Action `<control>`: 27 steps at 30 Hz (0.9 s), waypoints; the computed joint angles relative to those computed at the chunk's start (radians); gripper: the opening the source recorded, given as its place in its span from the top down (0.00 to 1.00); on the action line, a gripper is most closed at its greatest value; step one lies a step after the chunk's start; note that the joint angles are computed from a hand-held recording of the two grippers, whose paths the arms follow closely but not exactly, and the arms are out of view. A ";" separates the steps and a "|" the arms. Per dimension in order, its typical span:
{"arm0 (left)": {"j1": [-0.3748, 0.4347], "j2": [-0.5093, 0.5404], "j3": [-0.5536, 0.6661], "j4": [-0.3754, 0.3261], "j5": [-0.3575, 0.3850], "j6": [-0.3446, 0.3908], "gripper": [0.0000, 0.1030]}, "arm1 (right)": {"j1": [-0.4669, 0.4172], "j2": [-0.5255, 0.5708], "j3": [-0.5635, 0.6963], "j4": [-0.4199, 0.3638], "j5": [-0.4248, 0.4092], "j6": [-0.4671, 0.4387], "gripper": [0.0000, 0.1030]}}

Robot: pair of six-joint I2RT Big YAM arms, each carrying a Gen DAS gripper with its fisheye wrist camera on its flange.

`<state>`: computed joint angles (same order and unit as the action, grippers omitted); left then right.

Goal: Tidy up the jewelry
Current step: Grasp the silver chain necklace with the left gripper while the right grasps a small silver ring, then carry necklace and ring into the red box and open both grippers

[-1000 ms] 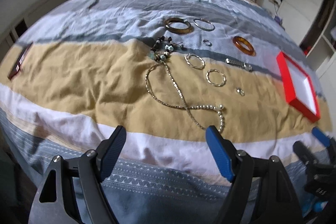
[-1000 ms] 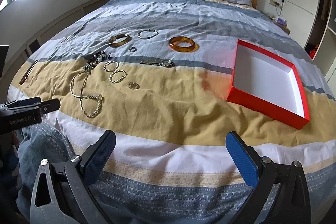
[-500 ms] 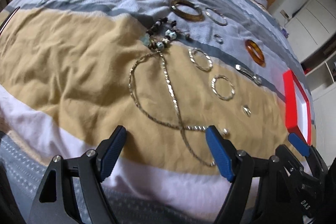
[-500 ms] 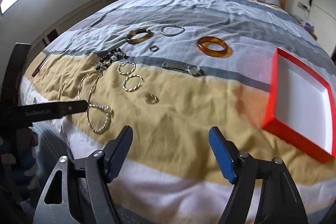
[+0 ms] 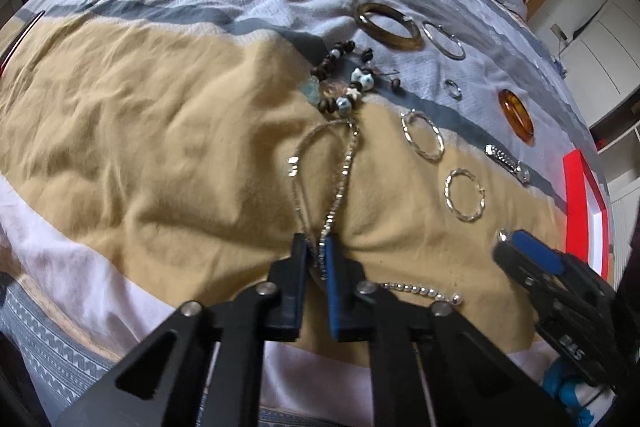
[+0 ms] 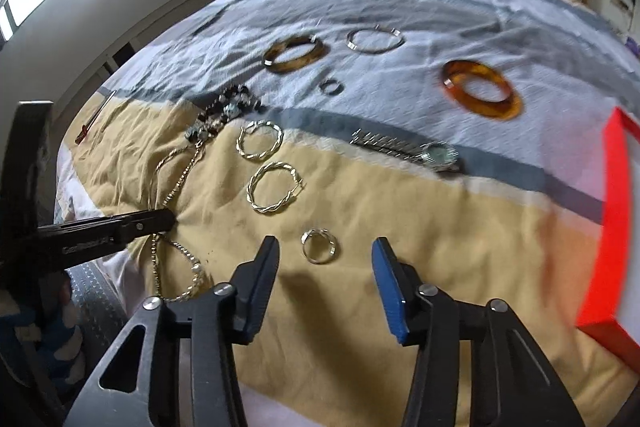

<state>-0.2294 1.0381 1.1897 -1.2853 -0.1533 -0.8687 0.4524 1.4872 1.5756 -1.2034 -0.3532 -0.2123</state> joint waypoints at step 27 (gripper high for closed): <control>-0.228 0.092 0.291 -0.057 -0.165 0.093 0.96 | -0.139 -0.163 -0.034 0.006 -0.089 -0.007 0.83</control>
<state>-0.4572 1.1296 1.4811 -1.3420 -0.3182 -0.7756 0.3135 1.3240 1.5416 -1.1978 -0.4419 -0.2192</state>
